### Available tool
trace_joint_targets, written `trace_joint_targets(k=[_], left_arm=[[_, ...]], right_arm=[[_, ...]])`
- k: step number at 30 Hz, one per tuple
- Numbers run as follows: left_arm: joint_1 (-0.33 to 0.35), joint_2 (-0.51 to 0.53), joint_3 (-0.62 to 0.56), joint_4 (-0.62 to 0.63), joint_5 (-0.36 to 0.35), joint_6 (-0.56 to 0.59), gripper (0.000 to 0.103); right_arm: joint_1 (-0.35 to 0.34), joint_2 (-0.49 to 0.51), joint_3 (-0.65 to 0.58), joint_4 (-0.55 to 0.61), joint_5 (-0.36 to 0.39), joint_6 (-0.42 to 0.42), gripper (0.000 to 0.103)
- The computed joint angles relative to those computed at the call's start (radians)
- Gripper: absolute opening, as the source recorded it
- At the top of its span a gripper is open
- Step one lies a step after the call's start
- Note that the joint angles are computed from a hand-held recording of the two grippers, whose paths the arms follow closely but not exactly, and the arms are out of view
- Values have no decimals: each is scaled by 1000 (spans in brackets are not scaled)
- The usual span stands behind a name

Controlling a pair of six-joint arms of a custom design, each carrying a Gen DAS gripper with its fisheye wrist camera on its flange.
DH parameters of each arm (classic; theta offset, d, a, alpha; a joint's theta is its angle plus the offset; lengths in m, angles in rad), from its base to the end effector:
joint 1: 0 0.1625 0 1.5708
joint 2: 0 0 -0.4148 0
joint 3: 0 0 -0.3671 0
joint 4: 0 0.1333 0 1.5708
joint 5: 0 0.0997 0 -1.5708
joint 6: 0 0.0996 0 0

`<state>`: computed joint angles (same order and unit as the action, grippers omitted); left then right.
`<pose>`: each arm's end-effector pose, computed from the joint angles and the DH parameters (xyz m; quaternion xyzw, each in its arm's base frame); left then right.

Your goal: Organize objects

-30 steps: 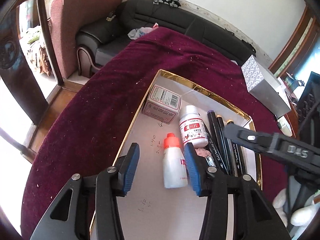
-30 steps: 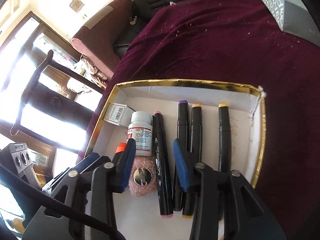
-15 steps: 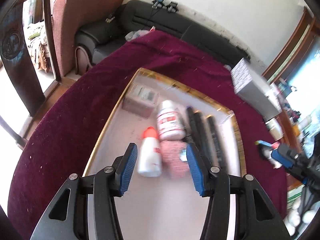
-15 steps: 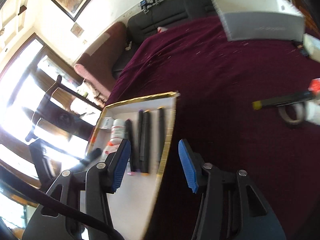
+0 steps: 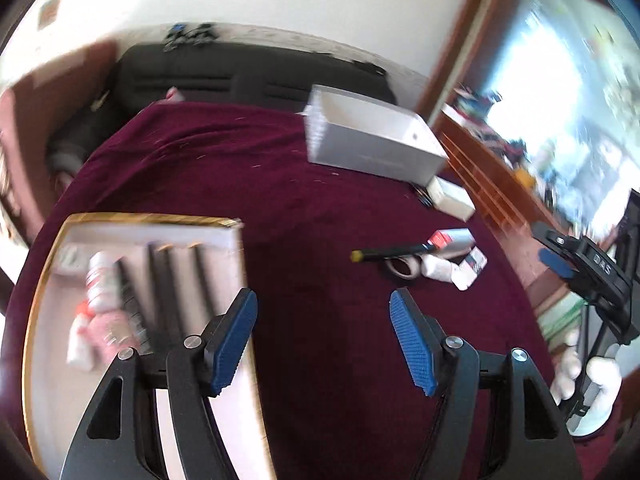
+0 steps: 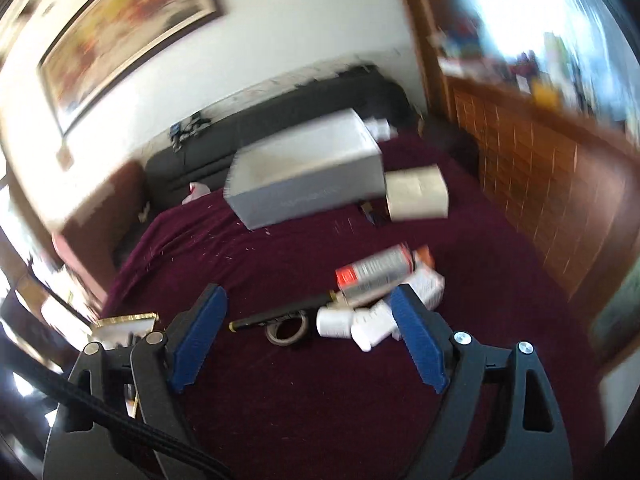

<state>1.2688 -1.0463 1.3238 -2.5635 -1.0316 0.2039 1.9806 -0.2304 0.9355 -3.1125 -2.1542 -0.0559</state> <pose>-0.0298 -0.7156 0.4218 0.1357 0.8975 -0.3492 0.2327 0.3954 -0.7134 0.0376 0.0883 -0.8785 0.4292 0.1902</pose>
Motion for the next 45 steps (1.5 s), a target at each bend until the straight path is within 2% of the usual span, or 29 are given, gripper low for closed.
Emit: trace_joint_targets(k=[1, 3, 6, 10, 15, 20, 24, 25, 26, 27, 29, 33, 36, 39, 42, 45], left_arm=[[-10, 17, -2, -15, 14, 32, 63], [-28, 76, -36, -31, 49, 110, 63], [-37, 164, -116, -3, 78, 181, 63], [-38, 286, -257, 75, 104, 262, 63], [-28, 441, -460, 173, 121, 340, 63], [-23, 531, -591, 234, 85, 380, 63], [-28, 592, -662, 297, 140, 387, 63], [-29, 587, -651, 300, 137, 375, 61], [-32, 576, -633, 312, 141, 354, 51], [-33, 566, -625, 339, 131, 335, 35], [-34, 532, -587, 390, 99, 293, 12], [-40, 418, -398, 354, 59, 271, 11], [-37, 336, -301, 367, 13, 223, 11], [-44, 254, -171, 303, 14, 227, 12], [-43, 220, -116, 293, 17, 199, 11], [-34, 228, -113, 284, 16, 176, 12]], right_arm=[[-26, -12, 31, -19, 41, 40, 85], [-63, -11, 51, -43, 73, 78, 85], [-105, -2, 69, -86, 88, 99, 85], [-147, -14, 101, -115, 153, 125, 85], [-166, -51, 163, -147, 206, 150, 85], [-181, -58, 164, -105, 235, 189, 85], [-185, -65, 175, -101, 259, 196, 85], [-184, -65, 177, -101, 258, 194, 85], [-185, -65, 178, -103, 258, 193, 85], [-184, -64, 179, -105, 256, 192, 85], [-183, -61, 175, -101, 248, 190, 85], [-183, -57, 170, -87, 246, 193, 85], [-179, -55, 169, -88, 236, 184, 85], [-178, -52, 167, -83, 233, 179, 85], [-176, -49, 163, -74, 223, 180, 85], [-176, -49, 166, -74, 219, 184, 85]])
